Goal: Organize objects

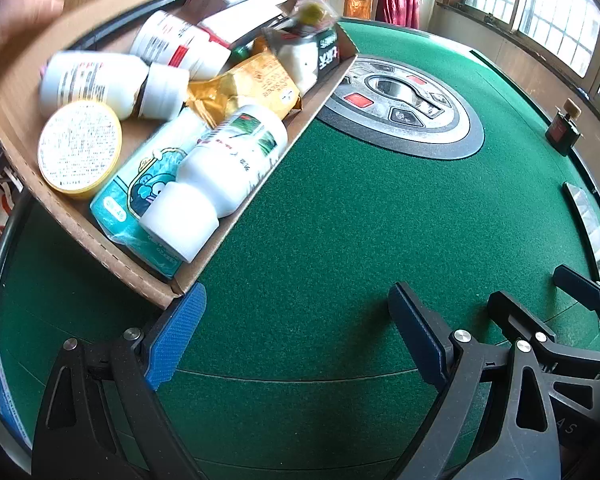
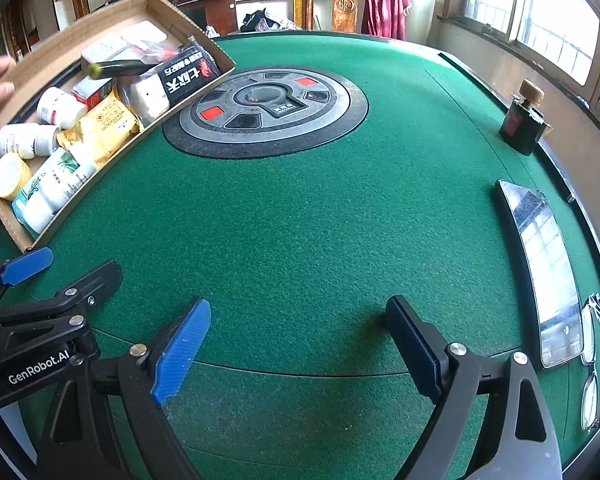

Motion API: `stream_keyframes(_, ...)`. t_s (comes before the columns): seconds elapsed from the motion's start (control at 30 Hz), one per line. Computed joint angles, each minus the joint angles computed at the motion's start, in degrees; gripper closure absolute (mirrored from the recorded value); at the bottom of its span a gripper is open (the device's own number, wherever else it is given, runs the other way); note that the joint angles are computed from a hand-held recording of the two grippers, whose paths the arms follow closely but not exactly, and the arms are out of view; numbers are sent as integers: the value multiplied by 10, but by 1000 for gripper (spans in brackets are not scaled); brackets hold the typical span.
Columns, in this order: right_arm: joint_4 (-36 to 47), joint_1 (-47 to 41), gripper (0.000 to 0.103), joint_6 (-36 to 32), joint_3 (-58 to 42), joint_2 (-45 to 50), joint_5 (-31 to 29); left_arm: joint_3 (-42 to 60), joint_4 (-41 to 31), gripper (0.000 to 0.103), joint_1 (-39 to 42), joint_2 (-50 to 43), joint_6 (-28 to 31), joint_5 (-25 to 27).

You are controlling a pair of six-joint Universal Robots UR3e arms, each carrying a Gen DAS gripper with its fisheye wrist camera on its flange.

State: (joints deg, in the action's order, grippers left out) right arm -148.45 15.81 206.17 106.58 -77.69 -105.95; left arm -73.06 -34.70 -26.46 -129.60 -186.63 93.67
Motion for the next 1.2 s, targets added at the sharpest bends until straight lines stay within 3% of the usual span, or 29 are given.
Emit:
stream_keyframes(0.3,0,-1,13,-1,-1,0,1,-11,2,10,-9,7,-34,23)
stream_keyframes(0.73,4,0,11,4,-1,-1,-2,-18,4,10,-9,11,-36,25)
stream_keyframes(1.07,8,0,8,9,11,-14,-2,-23,-2,7,-5,20,-35,24)
stream_keyframes(1.2,9,0,7,10,13,-16,-1,-13,-13,0,-5,14,-38,31)
